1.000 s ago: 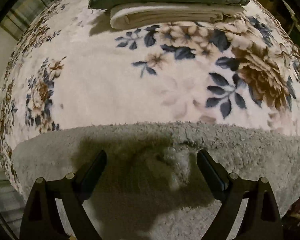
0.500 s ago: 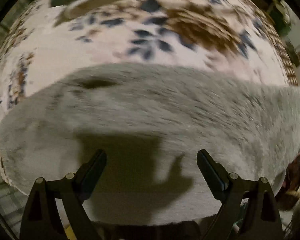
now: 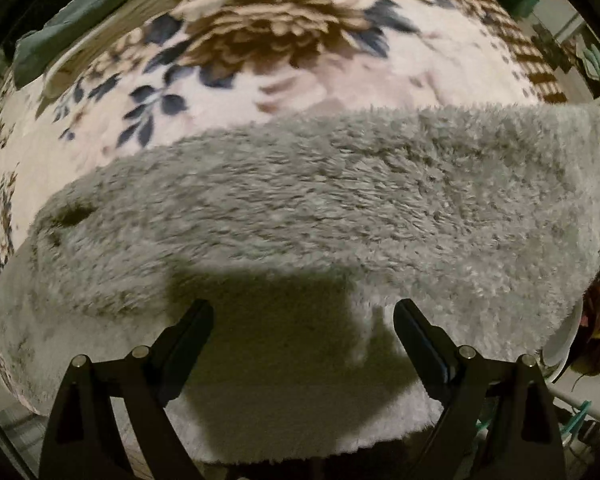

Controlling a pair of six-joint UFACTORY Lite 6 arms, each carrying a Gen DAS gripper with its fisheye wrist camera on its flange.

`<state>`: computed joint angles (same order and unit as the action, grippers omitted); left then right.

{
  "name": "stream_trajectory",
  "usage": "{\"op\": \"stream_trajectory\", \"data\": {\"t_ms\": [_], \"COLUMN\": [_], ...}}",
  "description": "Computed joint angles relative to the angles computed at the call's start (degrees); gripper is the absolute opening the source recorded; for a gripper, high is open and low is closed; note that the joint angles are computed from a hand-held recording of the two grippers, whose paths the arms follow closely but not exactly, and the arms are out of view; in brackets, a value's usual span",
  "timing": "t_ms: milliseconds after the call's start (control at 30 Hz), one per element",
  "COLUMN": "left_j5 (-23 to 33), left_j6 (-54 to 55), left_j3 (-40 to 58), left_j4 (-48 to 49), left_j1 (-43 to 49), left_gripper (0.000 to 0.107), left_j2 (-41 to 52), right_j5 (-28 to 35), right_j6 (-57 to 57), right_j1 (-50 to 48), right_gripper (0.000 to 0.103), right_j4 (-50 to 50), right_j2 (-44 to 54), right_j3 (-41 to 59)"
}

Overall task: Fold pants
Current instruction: 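Smooth the folded blanket with the left gripper while the right gripper holds the checked edge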

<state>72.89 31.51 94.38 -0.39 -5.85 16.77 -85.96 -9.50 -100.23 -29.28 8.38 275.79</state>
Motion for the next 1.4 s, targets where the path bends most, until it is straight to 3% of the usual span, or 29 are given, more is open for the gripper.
{"op": "stream_trajectory", "data": {"t_ms": [33, 67, 233, 333, 500, 667, 733, 800, 867, 900, 1000, 1100, 1167, 1200, 1233, 1300, 1400], "left_j5": [-1.2, -2.3, -6.9, -7.5, -8.0, -8.4, -6.5, -4.0, -2.7, -2.1, -0.6, -0.2, -1.6, -2.5, -3.1, -4.9, -7.9], "left_j6": [-0.3, -0.6, -1.5, -1.4, -2.6, -7.4, -10.0, -10.9, -10.3, -10.0, -9.7, -9.2, -9.8, -10.4, -11.1, -11.8, -12.7], "left_j3": [-1.3, -2.3, -6.5, -5.6, -4.2, -0.4, 2.9, 4.2, 7.3, 7.7, 8.6, 7.8, 6.2, 5.5, 5.2, 3.8, 2.0], "left_j4": [0.3, 0.7, 0.6, -1.0, -0.5, 1.2, 1.4, 1.2, 1.1, 0.4, -0.7, -1.7, -1.1, -0.7, -0.5, -0.2, 0.6], "left_j1": [-0.5, -0.9, -0.5, 0.0, 0.6, -3.1, -5.7, -6.5, -6.2, -6.5, -7.6, -9.0, -10.3, -11.1, -11.7, -12.4, -13.6], "left_gripper": [0.092, 0.092, 0.092, 0.101, 0.103, 0.103, 0.103, 0.103, 0.103, 0.103, 0.103, 0.103, 0.103, 0.103, 0.103, 0.103, 0.103], "left_j2": [0.0, 0.3, 2.1, 4.0, 6.9, 11.2, 12.8, 13.1, 14.3, 13.8, 12.4, 10.6, 10.1, 10.3, 11.0, 11.6, 12.5], "right_j5": [-0.8, -2.3, 1.5, 4.3, -4.9, -6.1, -10.2, -10.4, -8.4, -7.1, -11.5, -14.6, -11.8, -10.8, -9.2, -9.1, -3.4], "right_j6": [2.4, 5.1, 16.2, 15.9, 13.0, 21.4, 20.5, 17.4, 11.3, 6.3, 2.2, 6.7, 9.8, 12.2, 15.5, 19.0, 19.7], "right_j1": [1.6, 3.6, 7.0, 4.4, 5.6, 9.5, 9.8, 8.3, 4.9, 2.1, 1.3, 5.4, 8.3, 9.4, 11.1, 13.2, 12.1], "right_gripper": [0.048, 0.050, 0.050, 0.052, 0.052, 0.052, 0.052, 0.052, 0.033, 0.014, 0.011, 0.011, 0.015, 0.028, 0.049, 0.066, 0.076], "right_j4": [-0.8, -2.2, -8.8, -9.2, -10.3, -9.7, -9.8, -10.0, -9.5, -7.5, -4.4, -3.8, -6.8, -7.7, -8.9, -10.1, -10.4], "right_j2": [-0.9, -1.9, -4.1, -4.8, -5.6, -7.0, -7.6, -6.9, -5.8, -5.1, -5.3, -3.3, -2.6, -2.6, -2.4, -3.6, -4.2], "right_j3": [-0.2, -0.2, 5.4, 7.7, 3.8, 4.7, 2.4, 2.0, 1.8, 1.5, -2.4, -2.1, 0.5, 1.7, 3.4, 4.2, 7.7]}}
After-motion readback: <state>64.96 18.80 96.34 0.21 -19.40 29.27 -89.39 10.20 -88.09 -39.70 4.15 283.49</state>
